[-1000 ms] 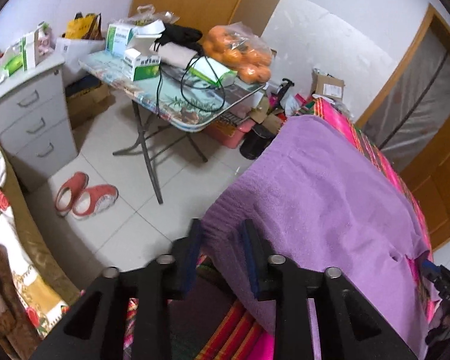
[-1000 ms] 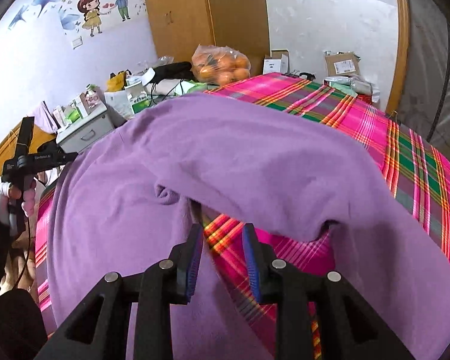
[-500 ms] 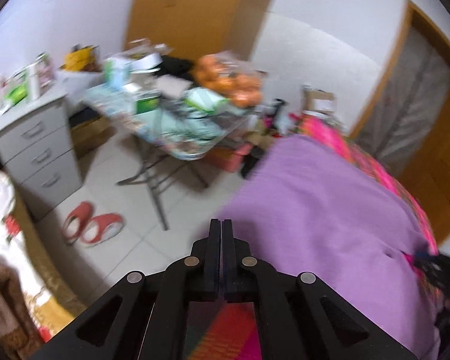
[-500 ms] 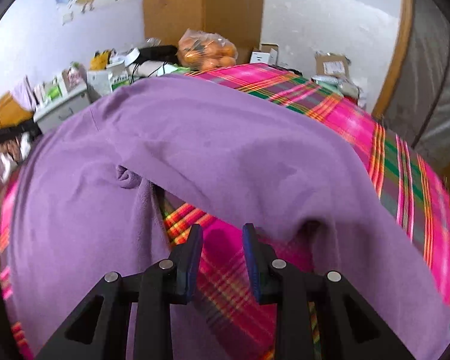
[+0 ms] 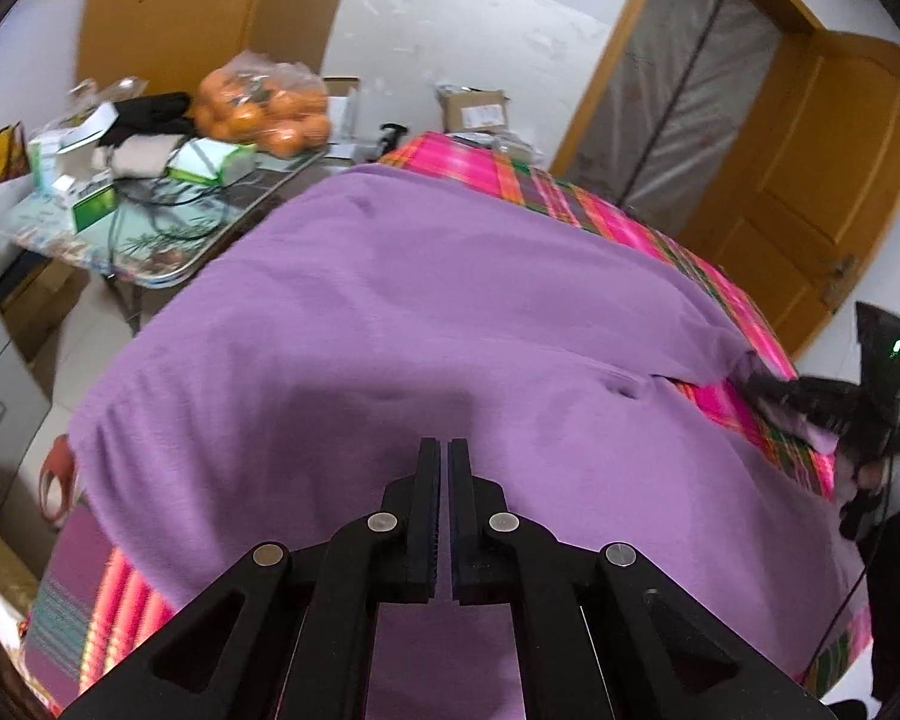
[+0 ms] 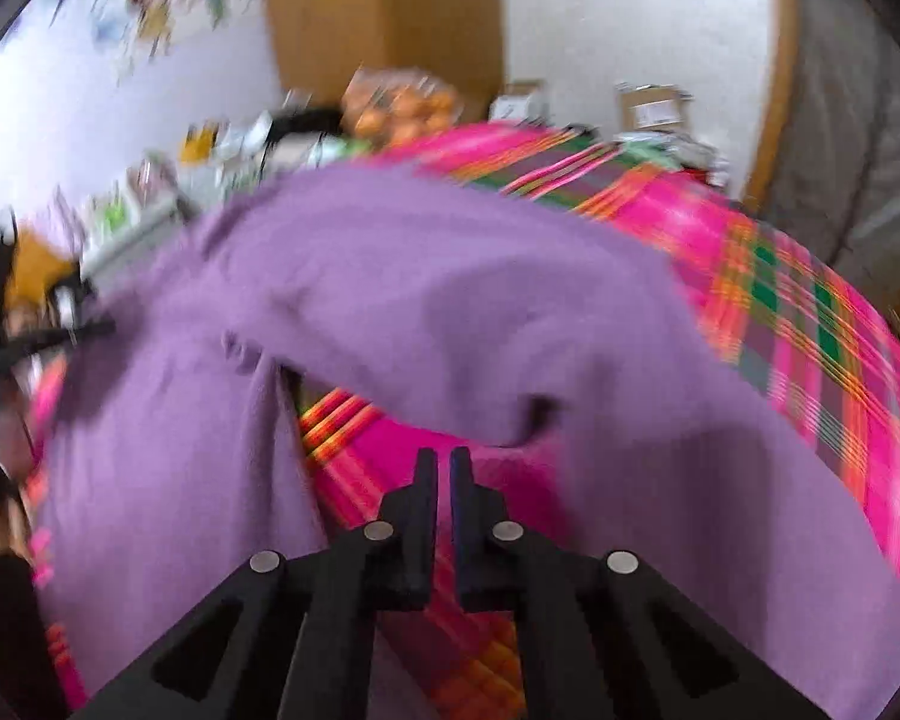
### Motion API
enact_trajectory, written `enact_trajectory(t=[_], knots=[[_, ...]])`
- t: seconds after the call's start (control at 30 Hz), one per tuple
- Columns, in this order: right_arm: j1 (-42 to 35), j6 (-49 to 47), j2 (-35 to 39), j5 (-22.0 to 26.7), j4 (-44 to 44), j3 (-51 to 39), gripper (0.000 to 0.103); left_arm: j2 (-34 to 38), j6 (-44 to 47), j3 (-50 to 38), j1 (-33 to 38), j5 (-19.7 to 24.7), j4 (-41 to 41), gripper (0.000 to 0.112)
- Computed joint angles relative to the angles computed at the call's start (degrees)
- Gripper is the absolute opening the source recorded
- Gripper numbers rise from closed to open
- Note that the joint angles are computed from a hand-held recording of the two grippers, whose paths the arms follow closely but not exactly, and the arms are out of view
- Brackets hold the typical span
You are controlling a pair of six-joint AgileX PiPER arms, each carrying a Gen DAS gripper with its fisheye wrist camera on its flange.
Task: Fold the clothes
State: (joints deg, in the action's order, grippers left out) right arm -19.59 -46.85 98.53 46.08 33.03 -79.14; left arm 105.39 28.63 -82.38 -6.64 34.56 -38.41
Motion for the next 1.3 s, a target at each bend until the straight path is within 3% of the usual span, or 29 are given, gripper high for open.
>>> enact_trajectory(t=[0.1,0.3,0.5,0.63,0.77,0.8,0.87,0.9,1.2,1.3], knots=[[-7.27,0.21,-1.42,-0.90,2.88,-0.24,0.029,1.16,-0.92,-1.75,-2.09,1.01,1.51,0.003],[-19.74,8.38,0.99,-2.62,-1.92,-3.62,0.033,3.51,-2.07,-5.53,-6.25,2.74,3.48,0.003],[-26.10,12.77,6.65,-1.35,-7.22,-9.83,0.038,7.09,-3.97,-10.87,-10.54,4.62,5.86,0.004],[-26.43,13.13,10.91,2.25,-10.11,-14.50,0.039,9.33,-5.63,-14.11,-13.02,6.24,7.48,0.004],[-24.69,9.30,11.59,1.32,-11.98,-14.01,0.043,10.17,-6.80,-15.51,-14.82,6.83,9.62,0.004],[-24.52,8.53,11.80,1.84,-11.74,-14.51,0.038,10.38,-7.23,-15.89,-15.24,6.87,10.20,0.004],[-24.29,7.34,12.46,3.08,-11.40,-15.80,0.009,10.92,-7.88,-16.96,-15.61,7.46,10.59,0.004],[-24.21,6.92,12.89,3.76,-11.32,-16.55,0.002,11.13,-8.29,-17.44,-15.82,7.69,11.03,0.004],[-24.82,10.60,13.80,-0.14,-12.28,-20.88,0.002,13.38,-10.10,-21.79,-17.67,9.84,12.97,0.004],[-26.87,9.81,13.75,1.45,-9.69,-21.88,0.003,13.90,-9.99,-22.76,-18.19,10.38,13.00,0.004]])
